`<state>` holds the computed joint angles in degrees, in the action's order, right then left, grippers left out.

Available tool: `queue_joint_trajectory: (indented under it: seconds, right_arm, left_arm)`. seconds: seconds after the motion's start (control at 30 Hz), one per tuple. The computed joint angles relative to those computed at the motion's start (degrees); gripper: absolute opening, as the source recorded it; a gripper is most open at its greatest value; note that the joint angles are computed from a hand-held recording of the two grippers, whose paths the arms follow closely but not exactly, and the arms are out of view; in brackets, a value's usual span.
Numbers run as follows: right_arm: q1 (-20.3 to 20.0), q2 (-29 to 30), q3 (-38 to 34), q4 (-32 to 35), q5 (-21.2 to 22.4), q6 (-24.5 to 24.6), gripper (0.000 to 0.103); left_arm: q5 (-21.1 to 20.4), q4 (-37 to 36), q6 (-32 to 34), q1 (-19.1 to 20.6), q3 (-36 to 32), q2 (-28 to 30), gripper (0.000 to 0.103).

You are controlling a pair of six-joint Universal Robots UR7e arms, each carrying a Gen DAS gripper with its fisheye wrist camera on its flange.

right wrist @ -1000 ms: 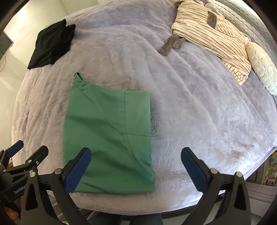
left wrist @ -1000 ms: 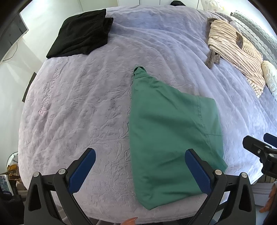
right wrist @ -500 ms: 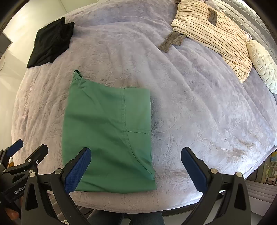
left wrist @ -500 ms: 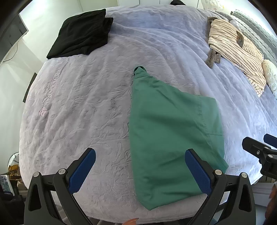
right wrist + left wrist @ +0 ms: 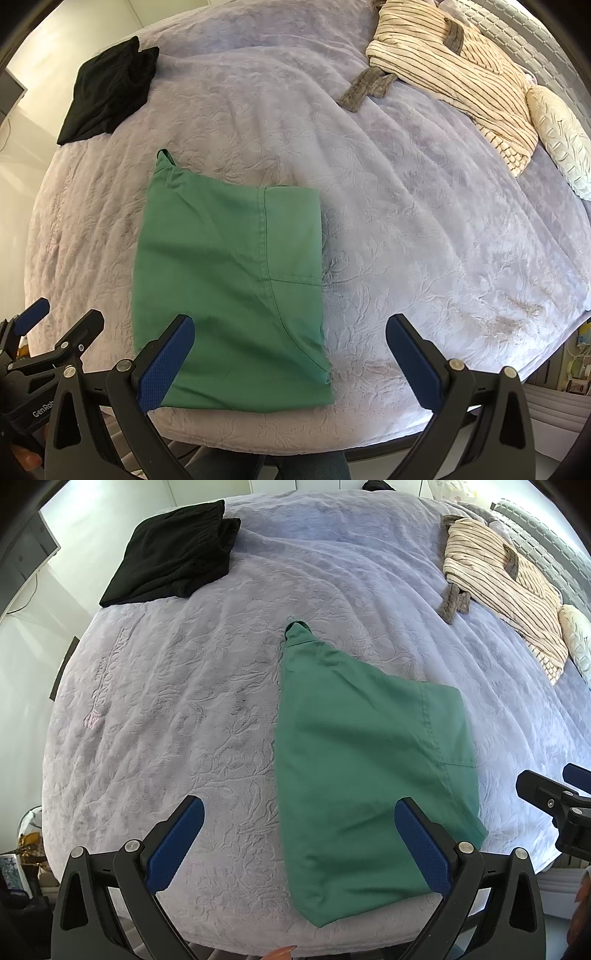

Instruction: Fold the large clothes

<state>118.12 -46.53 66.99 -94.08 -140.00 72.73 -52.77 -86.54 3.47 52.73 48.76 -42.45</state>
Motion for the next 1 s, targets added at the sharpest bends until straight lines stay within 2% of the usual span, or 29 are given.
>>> queue_joint_trajectory:
  seconds: [1.0]
  right_arm:
    - [0.2, 0.2, -0.4, 0.3, 0.0, 0.2, 0.103]
  left_arm:
    - [0.9, -0.7, 1.1, -0.3, 0.8, -0.7, 0.103]
